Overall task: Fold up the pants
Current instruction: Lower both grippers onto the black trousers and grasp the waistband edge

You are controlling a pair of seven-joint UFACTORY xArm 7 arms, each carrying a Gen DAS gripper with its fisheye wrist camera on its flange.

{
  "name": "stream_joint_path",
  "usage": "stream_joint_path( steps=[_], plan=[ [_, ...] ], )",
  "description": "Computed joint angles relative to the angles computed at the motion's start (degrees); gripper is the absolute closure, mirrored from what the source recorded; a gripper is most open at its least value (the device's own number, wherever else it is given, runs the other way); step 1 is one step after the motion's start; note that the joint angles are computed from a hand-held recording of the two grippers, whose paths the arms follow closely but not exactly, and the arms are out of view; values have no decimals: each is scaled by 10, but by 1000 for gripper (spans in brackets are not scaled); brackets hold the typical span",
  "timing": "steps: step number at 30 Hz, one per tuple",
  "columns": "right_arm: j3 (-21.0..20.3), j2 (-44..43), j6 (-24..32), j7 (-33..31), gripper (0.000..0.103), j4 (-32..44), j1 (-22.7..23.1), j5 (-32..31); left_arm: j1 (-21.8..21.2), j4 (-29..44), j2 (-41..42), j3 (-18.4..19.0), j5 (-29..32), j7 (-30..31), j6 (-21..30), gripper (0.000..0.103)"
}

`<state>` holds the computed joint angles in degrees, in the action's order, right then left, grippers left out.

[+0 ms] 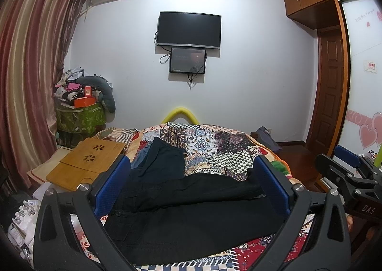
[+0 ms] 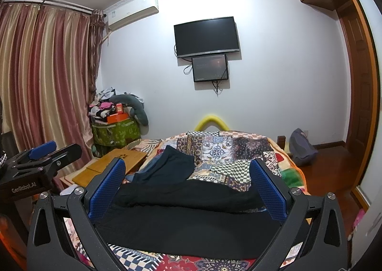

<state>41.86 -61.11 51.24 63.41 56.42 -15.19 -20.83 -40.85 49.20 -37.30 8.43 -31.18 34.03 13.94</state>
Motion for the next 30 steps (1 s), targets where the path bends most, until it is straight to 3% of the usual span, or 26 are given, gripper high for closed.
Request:
stream_joint_path(
  steps=[6,11,15,22,26,30],
  plan=[
    [-12,13,-25,12,0,-20,6,3,-4,13,27,6,1,11,-9,0],
    [-28,33,-46,23,0,-43,10,-5,6,63,103,12,-3,27,-13,0],
    [-50,59,-51,18,0,-60,13,-25,69,138,210,-16,13,18,-12,0],
    [-100,128,-61,-14,0,-82,33,-71,169,310,414,-48,99,-60,64,0],
    [-151,176,-84,-48,0,-97,65,-83,194,402,514,-49,171,-112,99,0],
    [-206,229,-104,-90,0,-105,99,-76,216,520,621,-50,226,-164,169,0]
  ],
)
